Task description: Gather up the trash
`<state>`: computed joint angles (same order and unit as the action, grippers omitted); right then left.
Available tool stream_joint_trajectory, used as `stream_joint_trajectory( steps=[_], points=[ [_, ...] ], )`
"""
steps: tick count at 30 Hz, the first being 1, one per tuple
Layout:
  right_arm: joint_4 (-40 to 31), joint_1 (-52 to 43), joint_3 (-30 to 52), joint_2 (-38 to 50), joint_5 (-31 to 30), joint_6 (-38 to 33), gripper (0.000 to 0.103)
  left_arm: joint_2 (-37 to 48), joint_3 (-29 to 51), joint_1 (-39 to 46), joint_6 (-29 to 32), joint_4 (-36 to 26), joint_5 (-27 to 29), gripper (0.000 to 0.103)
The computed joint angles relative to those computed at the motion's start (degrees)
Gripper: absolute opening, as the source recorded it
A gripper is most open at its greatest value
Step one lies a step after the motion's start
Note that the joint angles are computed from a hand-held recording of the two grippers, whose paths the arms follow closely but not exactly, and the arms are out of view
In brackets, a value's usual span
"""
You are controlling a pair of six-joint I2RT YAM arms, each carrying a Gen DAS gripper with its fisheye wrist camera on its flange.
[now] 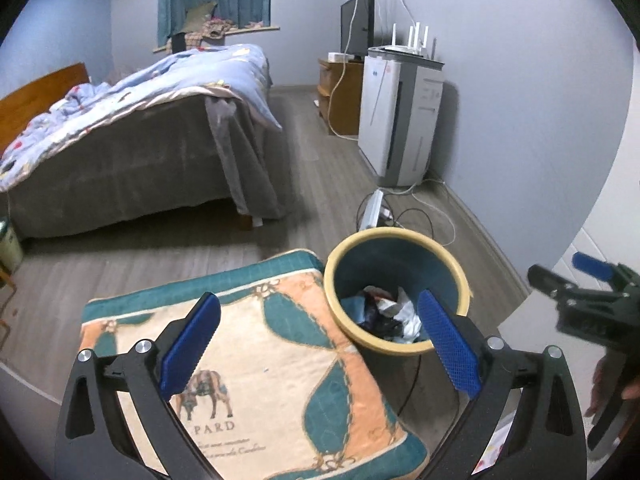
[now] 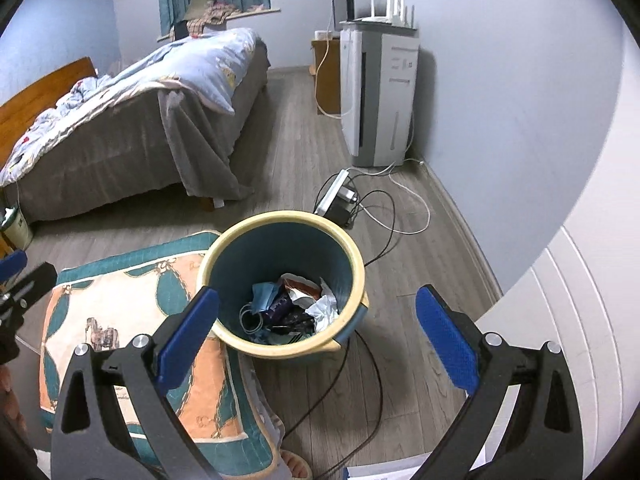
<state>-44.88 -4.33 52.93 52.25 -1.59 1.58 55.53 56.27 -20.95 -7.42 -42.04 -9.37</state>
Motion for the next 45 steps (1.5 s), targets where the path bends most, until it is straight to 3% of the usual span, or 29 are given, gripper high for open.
stream_joint_trajectory(
  steps=[5,8,12,14,25,45],
  points=[
    [0.7,0.6,-0.87,-4.66,-1.89,0.56,0.097,-2.8,-2.93,-1.88,3.07,4.49,-1.19,0.098],
    [4.52,4.49,-2.43,-4.29,1.85,-0.04,0.097,-2.01,-4.1,-1.5,5.31,7.72,1.08,0.098],
    [10.57,8.62,-4.46,1.64,9.9,-2.12,0.097,0.08,-6.13,-2.15,9.46,12.09,-0.74,0.098],
    [11.62,8.0,-4.45,3.58,8.56,-0.6,0.097,1.28,-6.79,-1.41,10.92,13.26,-0.04,0.098],
    [13.67,9.72,-5.56,6.6,8.8,1.39,0.097,3.71,-6.52,4.8,12.16,14.1,5.95,0.098],
    [12.54,9.82,-5.53,5.79,9.3,1.64,0.097,3.05,-6.12,4.94,11.29,13.1,6.12,0.098]
  ],
)
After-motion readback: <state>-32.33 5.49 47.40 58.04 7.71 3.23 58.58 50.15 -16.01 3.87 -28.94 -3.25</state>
